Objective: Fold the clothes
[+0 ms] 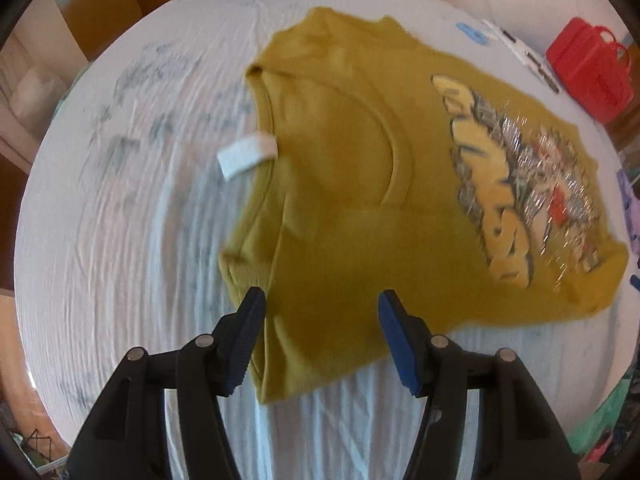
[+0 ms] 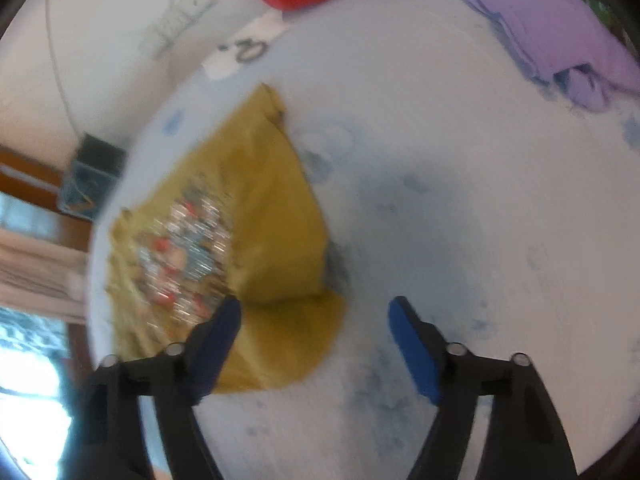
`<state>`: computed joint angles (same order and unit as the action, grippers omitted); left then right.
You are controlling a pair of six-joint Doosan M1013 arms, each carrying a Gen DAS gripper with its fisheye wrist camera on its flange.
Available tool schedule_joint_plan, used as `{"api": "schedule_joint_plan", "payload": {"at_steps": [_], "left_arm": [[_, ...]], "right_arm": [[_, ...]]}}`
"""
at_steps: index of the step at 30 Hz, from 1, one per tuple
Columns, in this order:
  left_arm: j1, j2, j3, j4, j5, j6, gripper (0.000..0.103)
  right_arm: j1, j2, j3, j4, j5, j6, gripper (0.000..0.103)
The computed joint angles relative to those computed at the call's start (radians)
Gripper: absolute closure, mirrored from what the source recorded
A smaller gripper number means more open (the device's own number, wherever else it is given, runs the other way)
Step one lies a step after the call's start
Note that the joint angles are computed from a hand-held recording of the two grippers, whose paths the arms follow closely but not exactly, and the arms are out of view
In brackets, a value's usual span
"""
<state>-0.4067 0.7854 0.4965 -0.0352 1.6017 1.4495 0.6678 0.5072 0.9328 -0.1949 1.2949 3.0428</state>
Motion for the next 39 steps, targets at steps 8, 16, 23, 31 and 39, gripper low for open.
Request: {"api": "schedule_joint_plan", "payload": {"at_steps": [8,16,23,31,39], "left_arm": [[-0.013,-0.047,0.107,0.032,-0.078,0.007,0.045],[-0.018,-0.071,0.150,0.035,-0.127,0.018,0.054],[-0.018,-0.061,0.129,0.025,-0.103,0.027,0.057],[-0.002,-0.041,0.068,-0.041,-0.037,0.012,0.057],[0.000,-0.034,0.029,-0.065,-0.096,0.050,0.057]], "right_arm": [[0.008,0.088,-0.112,0.008,0.127,-0.127,0.071],[0.023,0.197,-0.288,-0.037,0.313,-0.231,0.095],[0.072,0.067,-0.141,-0.090,0.337,-0.009,0.098],[0.108,-0.070,0.095,-0.085,0.167,0.249,0.090],[0.102,-0.058,0.072,-0.106,0.073,0.164,0.053]]}}
